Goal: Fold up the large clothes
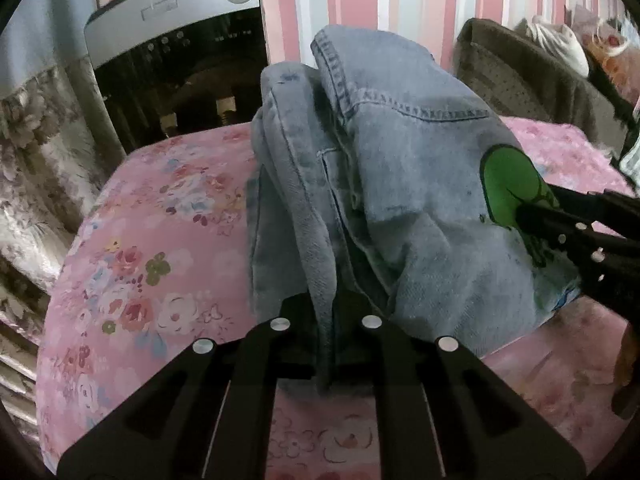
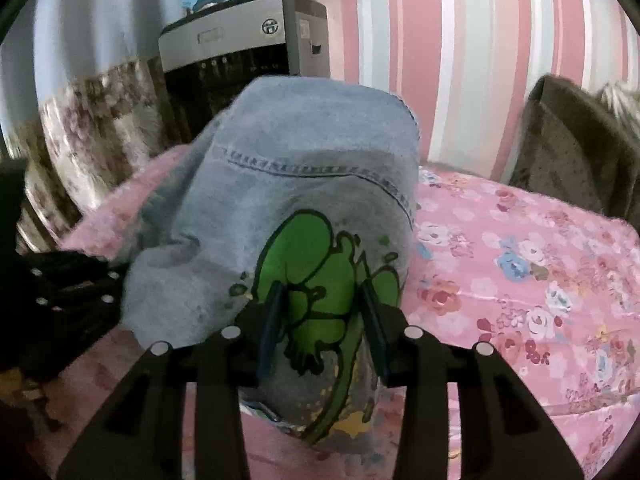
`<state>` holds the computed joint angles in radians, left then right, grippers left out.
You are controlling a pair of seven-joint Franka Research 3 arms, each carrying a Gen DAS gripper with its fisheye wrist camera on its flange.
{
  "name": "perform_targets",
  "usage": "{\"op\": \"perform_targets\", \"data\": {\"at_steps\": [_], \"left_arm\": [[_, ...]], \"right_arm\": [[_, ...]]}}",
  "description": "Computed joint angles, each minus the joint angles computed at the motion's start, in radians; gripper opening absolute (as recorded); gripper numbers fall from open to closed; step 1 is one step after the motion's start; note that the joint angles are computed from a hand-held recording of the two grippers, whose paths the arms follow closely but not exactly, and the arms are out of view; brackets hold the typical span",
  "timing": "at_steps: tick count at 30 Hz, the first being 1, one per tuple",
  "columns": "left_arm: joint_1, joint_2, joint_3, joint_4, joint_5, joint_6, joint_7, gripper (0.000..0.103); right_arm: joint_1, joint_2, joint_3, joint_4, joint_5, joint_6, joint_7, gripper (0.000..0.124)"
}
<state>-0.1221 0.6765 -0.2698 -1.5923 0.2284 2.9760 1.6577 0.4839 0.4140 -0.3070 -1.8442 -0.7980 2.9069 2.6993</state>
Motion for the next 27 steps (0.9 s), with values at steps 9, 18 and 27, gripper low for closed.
{"op": "perform_targets", "data": {"at_steps": [9,18,27], "left_arm": [[-0.102,-0.008,0.129,-0.022,0.111,0.072,-0.13,0.005],[-0.208,-0.016,0.299,-0.01,0.19,0.09,-0.36,0.074],[-0.104,0.042,0.162,0.079,0.184,0.004,-0.287,0.082]], "right_arm": [[0.014,-0.004,-0.034,-0.017,-0.091,0.044,0.09,0.044],[-0.125,-0.017,0.073,-0.105,0.162,0.206,-0.015,0.076],[-0.129,0.023,0.11,-0.052,0.316,0.148,-0.184,0.088]]}}
